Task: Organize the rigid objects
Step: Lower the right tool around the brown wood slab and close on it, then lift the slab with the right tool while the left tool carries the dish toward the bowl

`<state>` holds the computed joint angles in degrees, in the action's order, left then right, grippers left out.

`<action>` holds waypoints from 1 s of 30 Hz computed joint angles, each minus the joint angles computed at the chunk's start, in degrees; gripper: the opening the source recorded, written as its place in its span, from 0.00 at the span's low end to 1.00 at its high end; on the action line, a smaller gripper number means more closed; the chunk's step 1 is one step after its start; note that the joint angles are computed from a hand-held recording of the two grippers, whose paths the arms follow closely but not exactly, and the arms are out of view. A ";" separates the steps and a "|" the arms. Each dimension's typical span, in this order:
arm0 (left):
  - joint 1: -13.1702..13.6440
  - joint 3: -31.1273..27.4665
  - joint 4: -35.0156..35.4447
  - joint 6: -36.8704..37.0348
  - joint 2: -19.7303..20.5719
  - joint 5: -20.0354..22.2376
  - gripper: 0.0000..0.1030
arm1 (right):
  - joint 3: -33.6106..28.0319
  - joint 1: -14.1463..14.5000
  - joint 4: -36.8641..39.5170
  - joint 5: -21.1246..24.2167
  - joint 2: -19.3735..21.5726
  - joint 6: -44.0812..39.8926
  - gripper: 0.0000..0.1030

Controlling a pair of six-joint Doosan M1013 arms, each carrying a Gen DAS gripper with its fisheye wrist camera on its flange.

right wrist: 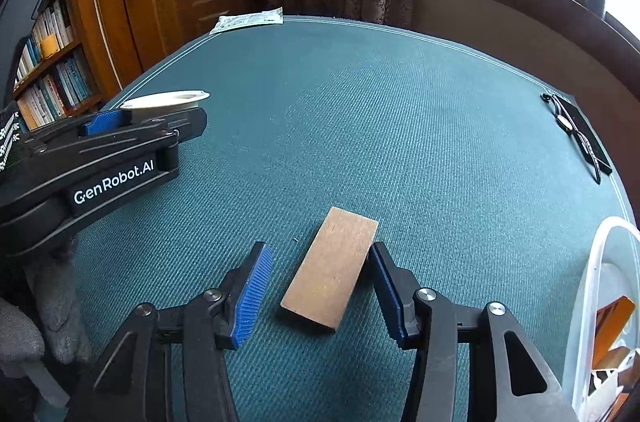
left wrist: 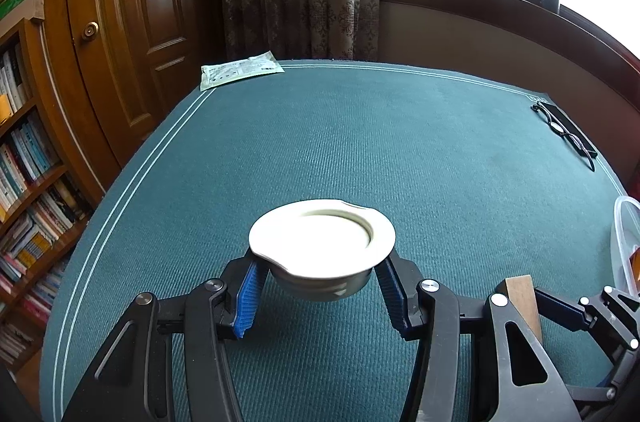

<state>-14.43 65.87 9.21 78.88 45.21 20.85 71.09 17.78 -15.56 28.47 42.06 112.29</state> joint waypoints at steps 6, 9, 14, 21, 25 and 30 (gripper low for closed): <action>-0.12 0.43 0.06 0.14 -0.19 -0.36 0.52 | 0.66 -0.31 -0.10 -0.11 -0.46 0.73 0.31; -0.21 0.61 -0.01 0.29 -0.27 -0.43 0.52 | 0.92 -0.26 -0.64 -0.05 -0.64 1.56 0.29; -0.26 0.75 -0.29 0.67 -0.35 -0.44 0.52 | 1.53 -0.43 -0.66 -0.18 -1.05 2.49 0.28; -0.52 1.20 -0.13 0.69 -0.59 -0.51 0.52 | 3.19 -0.52 -1.98 -1.69 -2.15 5.09 0.28; -0.74 1.87 -0.25 0.93 -0.95 -0.76 0.52 | 4.25 -0.59 -3.35 -2.67 -2.87 6.92 0.28; -1.01 2.95 -0.87 1.61 -1.55 -1.18 0.52 | 5.33 -0.60 -5.25 -3.38 -3.67 9.26 0.28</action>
<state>-15.44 68.81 8.34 80.49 43.66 19.67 76.42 17.18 -20.81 25.10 38.39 121.54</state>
